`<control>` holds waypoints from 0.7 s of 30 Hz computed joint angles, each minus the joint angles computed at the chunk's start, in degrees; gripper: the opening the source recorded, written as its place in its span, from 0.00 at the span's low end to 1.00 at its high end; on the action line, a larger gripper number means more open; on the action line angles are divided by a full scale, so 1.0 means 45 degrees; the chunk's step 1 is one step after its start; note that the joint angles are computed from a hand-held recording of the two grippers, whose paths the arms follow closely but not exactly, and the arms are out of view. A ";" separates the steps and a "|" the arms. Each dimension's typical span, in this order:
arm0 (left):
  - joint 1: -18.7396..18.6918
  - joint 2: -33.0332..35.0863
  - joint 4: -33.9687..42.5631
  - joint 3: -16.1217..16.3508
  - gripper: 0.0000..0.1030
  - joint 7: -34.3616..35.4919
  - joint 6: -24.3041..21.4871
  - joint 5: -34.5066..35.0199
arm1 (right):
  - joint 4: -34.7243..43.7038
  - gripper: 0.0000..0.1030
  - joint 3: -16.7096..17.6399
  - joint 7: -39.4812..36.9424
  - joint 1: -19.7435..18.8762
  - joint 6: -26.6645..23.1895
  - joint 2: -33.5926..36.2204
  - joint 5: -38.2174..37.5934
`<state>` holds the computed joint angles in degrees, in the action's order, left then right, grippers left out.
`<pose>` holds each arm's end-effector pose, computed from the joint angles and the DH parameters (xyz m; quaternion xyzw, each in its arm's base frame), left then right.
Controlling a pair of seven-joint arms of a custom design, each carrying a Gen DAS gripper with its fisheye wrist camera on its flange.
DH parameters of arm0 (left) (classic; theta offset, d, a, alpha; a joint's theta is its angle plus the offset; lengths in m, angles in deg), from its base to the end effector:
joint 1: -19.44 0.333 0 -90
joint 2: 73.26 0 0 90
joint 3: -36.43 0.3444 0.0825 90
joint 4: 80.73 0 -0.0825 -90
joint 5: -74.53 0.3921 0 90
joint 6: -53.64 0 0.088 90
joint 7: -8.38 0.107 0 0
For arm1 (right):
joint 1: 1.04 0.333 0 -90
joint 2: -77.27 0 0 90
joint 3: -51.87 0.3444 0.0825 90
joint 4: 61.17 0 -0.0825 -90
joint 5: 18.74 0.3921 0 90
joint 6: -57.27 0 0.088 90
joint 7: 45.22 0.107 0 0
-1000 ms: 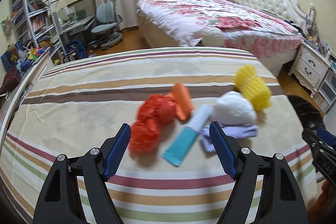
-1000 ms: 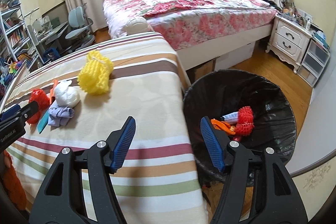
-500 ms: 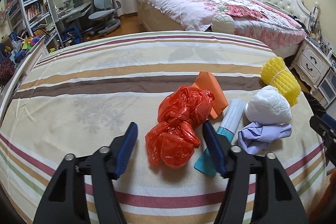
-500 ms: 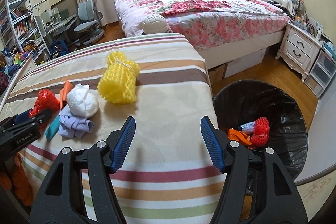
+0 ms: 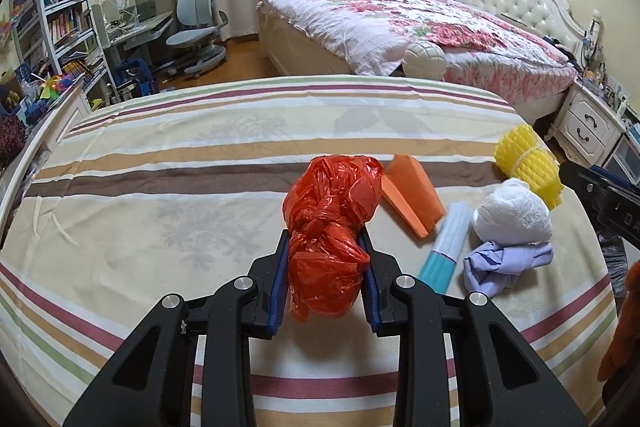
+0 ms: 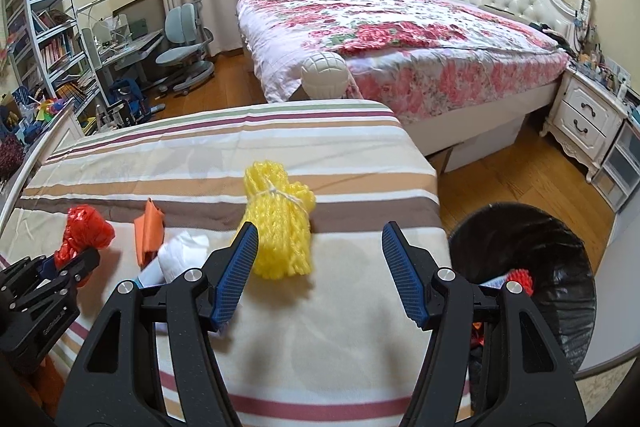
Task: Collect trash
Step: 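Move both open tools back toward the red plastic bag and yellow foam net, then grasp the red plastic bag with the left tool while the right tool grasps the yellow foam net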
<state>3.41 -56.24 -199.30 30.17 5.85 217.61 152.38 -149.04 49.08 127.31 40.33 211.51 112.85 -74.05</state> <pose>0.5456 -0.2786 0.3358 -0.6568 0.6602 -0.2602 0.2551 0.5744 0.5025 0.3588 -0.6598 0.6409 -0.2428 0.3083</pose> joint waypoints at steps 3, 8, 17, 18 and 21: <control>0.0065 -0.0086 -0.0042 0.0098 0.31 -0.0173 -0.0103 0.0100 | 0.0577 0.61 0.0242 -0.0616 -0.0230 0.0050 0.0401 0.0471; 0.0321 -0.0062 -0.0126 0.0132 0.31 -0.0194 -0.0096 -0.0070 | 0.1346 0.61 0.0446 -0.1693 -0.0347 0.0088 0.0966 0.1404; 0.0474 0.0085 -0.0211 0.0219 0.31 -0.0051 0.0265 -0.0342 | 0.2313 0.53 0.0834 -0.3644 -0.0560 -0.0026 0.1774 0.3340; 0.0483 0.0085 -0.0215 0.0236 0.31 -0.0062 0.0319 -0.0347 | 0.2393 0.46 0.0879 -0.3824 -0.0581 -0.0055 0.1835 0.3536; 0.0481 0.0059 -0.0253 0.0285 0.31 -0.0161 0.0403 -0.0267 | 0.2389 0.43 0.0676 -0.3918 -0.0409 -0.0037 0.1833 0.3699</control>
